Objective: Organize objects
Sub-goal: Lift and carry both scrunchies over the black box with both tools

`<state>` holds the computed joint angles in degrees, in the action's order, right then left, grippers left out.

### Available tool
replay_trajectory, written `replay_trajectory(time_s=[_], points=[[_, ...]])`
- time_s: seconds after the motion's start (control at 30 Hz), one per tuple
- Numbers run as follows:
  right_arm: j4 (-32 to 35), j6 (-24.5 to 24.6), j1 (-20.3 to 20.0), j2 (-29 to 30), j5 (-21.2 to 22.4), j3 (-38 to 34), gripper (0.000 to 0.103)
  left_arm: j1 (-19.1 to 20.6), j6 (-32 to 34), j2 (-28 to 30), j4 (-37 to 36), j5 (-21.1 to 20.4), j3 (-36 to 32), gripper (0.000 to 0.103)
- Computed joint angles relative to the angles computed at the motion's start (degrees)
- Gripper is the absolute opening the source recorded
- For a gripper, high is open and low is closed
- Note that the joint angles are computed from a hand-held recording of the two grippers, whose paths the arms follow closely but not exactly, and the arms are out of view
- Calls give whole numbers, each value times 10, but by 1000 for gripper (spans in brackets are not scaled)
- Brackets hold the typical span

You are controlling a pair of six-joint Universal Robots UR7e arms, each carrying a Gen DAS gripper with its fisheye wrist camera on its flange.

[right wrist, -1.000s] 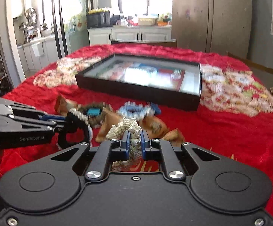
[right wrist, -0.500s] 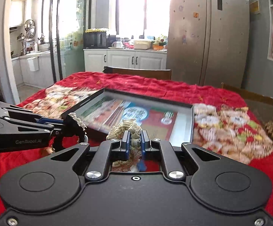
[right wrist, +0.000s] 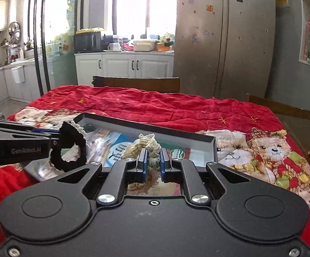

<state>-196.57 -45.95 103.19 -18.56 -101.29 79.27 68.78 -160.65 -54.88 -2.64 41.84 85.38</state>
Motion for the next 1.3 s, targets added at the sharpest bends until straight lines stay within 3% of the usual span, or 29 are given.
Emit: replay_trajectory(time_s=[0.47,0.73,1.3], points=[[107,38,-6,107,-13,-206,12,41,-21,88,60,26,-154,15],[138,44,-14,142,-28,-266,12,61,-41,132,120,41,-222,16],[221,53,-9,181,-84,-344,12,71,-73,177,197,11,-295,17]])
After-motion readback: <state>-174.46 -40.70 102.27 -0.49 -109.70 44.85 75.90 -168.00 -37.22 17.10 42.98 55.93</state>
